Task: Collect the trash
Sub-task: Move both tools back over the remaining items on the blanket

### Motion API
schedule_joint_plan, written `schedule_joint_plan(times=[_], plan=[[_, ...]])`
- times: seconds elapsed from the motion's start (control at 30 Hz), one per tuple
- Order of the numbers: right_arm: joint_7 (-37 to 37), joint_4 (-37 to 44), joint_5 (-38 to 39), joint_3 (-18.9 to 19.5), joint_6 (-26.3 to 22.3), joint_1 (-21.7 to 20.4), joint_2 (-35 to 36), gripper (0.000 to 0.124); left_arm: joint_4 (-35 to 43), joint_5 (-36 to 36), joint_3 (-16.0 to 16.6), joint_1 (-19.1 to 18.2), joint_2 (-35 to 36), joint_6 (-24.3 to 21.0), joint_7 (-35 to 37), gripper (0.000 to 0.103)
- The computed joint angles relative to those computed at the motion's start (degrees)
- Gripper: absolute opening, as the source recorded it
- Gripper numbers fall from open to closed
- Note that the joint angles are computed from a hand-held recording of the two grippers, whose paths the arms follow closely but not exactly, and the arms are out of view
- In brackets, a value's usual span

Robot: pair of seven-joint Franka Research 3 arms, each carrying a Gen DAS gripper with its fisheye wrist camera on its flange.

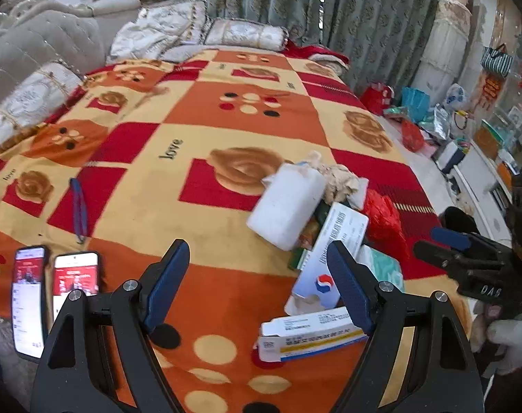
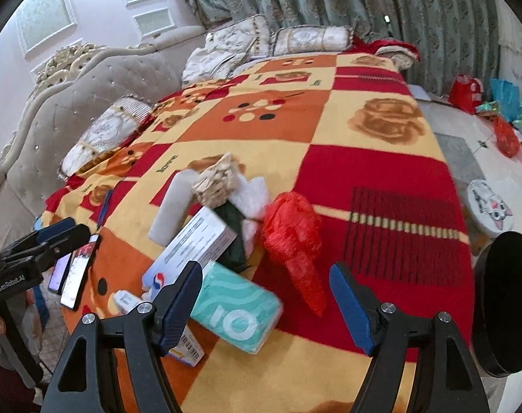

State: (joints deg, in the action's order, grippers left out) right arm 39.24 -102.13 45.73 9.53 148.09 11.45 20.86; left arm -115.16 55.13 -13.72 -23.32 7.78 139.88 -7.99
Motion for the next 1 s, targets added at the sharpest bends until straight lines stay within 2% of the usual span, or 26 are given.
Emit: schedule_joint_plan(times=[0.27, 0.57, 0.8, 1.0], plan=[[0.47, 0.16, -4.20, -0.88, -4.02, 0.30, 1.69, 0.074, 0.81, -1.09, 0.51, 0.16, 1.32, 0.99, 1.03, 0.082], [4.55, 3.72, -1.14, 0.01, -9.88, -0.62, 4.22, 0.075, 2.01, -2.43, 1.07, 0.05, 2.95, 1.48, 2.64, 0.082], [8.69, 4.64, -2.27, 0.07, -8.55, 1.03, 5.22, 0.083, 2.16, -2.54, 1.42, -0.12, 3.02, 0.83, 2.97, 0.082], [13.35, 4.90, -8.35, -1.12, -7.02, 3.26, 5.67, 0.087, 2.08, -2.80, 1.52, 0.12, 3.27, 1.62, 3.14, 0.082]])
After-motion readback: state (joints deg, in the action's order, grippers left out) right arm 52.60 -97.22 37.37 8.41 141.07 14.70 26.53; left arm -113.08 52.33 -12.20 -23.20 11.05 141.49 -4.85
